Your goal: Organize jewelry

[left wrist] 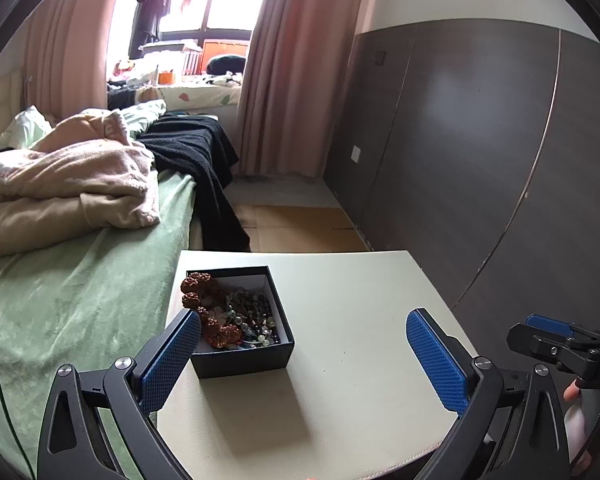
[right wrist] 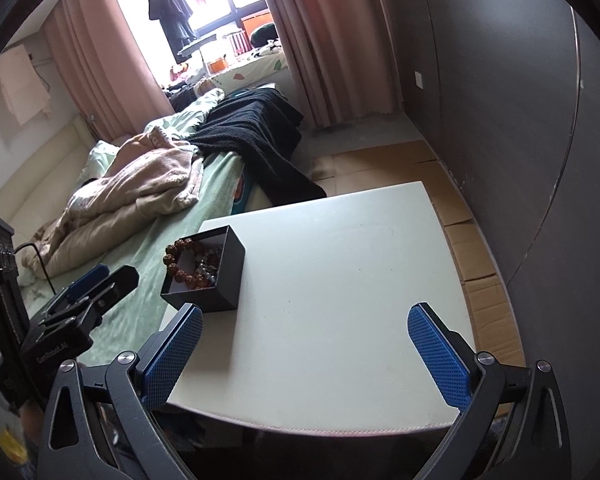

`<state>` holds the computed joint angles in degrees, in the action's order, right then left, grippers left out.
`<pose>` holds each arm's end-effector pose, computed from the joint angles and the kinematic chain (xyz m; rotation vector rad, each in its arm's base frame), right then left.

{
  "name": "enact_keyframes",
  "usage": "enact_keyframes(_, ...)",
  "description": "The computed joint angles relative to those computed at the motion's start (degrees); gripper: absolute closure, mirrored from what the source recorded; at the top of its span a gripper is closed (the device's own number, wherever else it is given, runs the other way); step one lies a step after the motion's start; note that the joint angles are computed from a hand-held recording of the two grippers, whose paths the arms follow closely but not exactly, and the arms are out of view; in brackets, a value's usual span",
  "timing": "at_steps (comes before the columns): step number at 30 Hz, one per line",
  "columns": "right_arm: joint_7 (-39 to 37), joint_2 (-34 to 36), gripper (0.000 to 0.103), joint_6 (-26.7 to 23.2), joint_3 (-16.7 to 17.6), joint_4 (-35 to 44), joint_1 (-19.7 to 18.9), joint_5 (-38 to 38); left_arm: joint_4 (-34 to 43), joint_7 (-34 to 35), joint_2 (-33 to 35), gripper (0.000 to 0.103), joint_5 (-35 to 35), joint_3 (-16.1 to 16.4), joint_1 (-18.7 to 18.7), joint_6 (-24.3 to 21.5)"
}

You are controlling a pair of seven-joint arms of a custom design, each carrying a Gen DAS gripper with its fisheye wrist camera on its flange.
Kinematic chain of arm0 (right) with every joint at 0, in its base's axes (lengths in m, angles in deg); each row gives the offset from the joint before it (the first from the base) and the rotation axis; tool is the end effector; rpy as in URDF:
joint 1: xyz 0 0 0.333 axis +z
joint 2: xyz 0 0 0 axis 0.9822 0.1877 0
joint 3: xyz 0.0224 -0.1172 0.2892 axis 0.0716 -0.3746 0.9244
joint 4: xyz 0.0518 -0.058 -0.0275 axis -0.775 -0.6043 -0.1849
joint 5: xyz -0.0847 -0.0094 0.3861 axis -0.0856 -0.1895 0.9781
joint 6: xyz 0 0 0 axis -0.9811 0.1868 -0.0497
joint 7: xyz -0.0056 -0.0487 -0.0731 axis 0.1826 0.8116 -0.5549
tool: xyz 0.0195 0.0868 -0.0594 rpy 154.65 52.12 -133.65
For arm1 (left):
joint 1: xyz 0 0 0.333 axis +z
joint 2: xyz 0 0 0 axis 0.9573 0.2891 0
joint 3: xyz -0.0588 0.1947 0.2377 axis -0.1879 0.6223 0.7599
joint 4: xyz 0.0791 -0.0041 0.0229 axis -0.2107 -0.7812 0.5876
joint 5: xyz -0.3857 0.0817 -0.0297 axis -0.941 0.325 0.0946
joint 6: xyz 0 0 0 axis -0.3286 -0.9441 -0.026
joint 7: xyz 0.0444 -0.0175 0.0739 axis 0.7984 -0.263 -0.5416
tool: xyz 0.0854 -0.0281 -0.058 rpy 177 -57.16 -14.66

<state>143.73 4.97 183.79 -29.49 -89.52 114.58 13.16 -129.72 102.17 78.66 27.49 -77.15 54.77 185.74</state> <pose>0.6129 0.4272 0.5360 -1.3560 1.9623 -0.5411 0.7104 -0.3446 0.5237 -1.3555 2.1378 -1.2623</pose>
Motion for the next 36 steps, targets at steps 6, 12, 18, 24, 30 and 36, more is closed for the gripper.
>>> enact_keyframes(6, -0.7, 0.8, 0.0, -1.1, 0.0, 1.4, 0.4, 0.0, -0.9, 0.1, -0.4, 0.001, 0.5, 0.2, 0.0, 0.4)
enact_keyframes(12, -1.3, 1.4, 0.0, -1.7, -0.2, 2.4, 0.8, -0.2, -0.9, 0.2, -0.5, 0.001, -0.3, -0.4, 0.5, 0.6)
enact_keyframes(18, -0.7, 0.9, 0.0, -1.5, -0.4, 1.5, 0.7, 0.1, -1.4, -0.1, -1.0, 0.001, -0.1, 0.1, 0.3, 0.8)
enact_keyframes(24, -0.3, 0.6, 0.0, -1.2, -0.2, 1.0, 0.6, -0.2, -1.4, 0.0, -0.9, 0.001, 0.0, 0.0, 0.4, 0.7)
enact_keyframes(30, -0.6, 0.7, 0.0, -1.4, -0.1, 1.1, 0.5, 0.0, -1.6, 0.2, -1.1, 0.001, 0.0, 0.0, 0.4, 0.5)
enact_keyframes(36, -0.9, 0.5, 0.0, -1.1, 0.1, 0.8, 0.3, 0.3, -1.7, -0.5, -1.2, 0.001, 0.3, 0.5, 0.1, 0.8)
